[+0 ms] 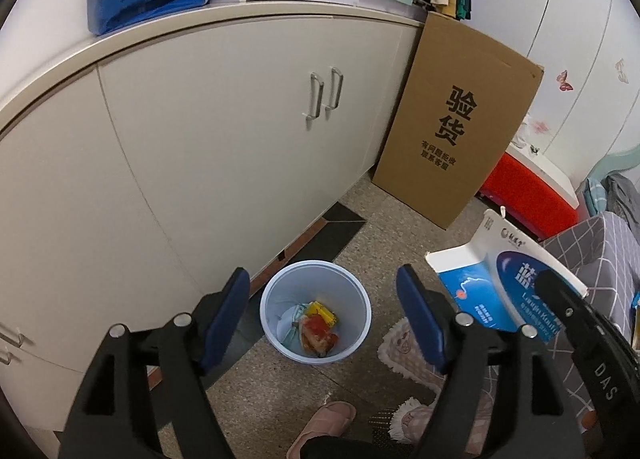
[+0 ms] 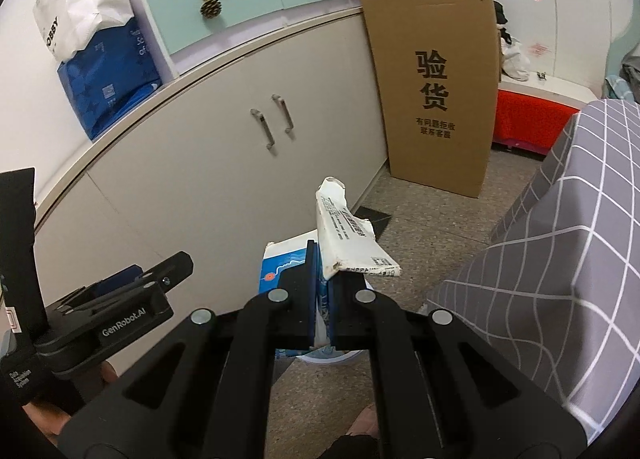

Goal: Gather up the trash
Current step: 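Carry wrapper and carton to the wastebasket and open both tools over it, then return both tools to the table and grasp the blue tube with the right tool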

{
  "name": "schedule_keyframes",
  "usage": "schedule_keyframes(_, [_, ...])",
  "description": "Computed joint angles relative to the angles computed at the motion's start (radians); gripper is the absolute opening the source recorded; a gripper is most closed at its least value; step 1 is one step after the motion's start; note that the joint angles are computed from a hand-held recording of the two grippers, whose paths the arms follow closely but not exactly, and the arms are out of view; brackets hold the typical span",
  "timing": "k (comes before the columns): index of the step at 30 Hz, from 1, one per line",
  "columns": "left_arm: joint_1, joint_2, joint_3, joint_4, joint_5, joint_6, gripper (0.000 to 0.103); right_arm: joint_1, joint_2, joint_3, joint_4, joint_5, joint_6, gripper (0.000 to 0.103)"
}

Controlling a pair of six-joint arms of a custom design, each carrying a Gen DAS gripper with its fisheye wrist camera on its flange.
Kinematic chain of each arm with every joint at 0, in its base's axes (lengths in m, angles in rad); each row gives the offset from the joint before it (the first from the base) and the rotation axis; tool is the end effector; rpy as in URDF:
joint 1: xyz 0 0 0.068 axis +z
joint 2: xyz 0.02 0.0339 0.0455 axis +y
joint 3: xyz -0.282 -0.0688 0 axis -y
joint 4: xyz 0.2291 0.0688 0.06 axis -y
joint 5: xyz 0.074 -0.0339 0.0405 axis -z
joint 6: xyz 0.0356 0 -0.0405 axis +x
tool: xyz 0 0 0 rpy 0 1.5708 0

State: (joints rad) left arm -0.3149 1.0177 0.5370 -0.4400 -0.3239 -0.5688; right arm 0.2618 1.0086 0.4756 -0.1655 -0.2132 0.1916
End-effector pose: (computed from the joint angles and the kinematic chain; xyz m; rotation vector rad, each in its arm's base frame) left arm 0.1632 -0.0412 0.2149 -0.4390 2.3859 0.0087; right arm 0.1727 0.0541 0.2174 -0.1948 2.2877 0.4793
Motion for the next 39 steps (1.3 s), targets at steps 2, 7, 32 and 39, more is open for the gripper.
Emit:
schedule_keyframes(2, [0.02,-0.007,-0.007,0.003,0.013,0.008,0.074,0.025,0.01,0.001,0.008,0.01,0.011,0.005])
schedule_keyframes(7, [0.12,-0.028,-0.032,0.012,0.053,0.046,0.074,0.078,0.047,0.006,0.045,0.031,0.032,0.005])
schedule_keyframes(32, [0.38,-0.079,-0.088,0.038,0.165,0.16,0.075,0.097,0.447,0.029,0.335,-0.095,0.054,0.076])
schedule_keyframes(39, [0.242,-0.126,-0.048,-0.041,0.098,0.09,0.075,0.095,0.286,0.026,0.197,-0.057,0.038,0.076])
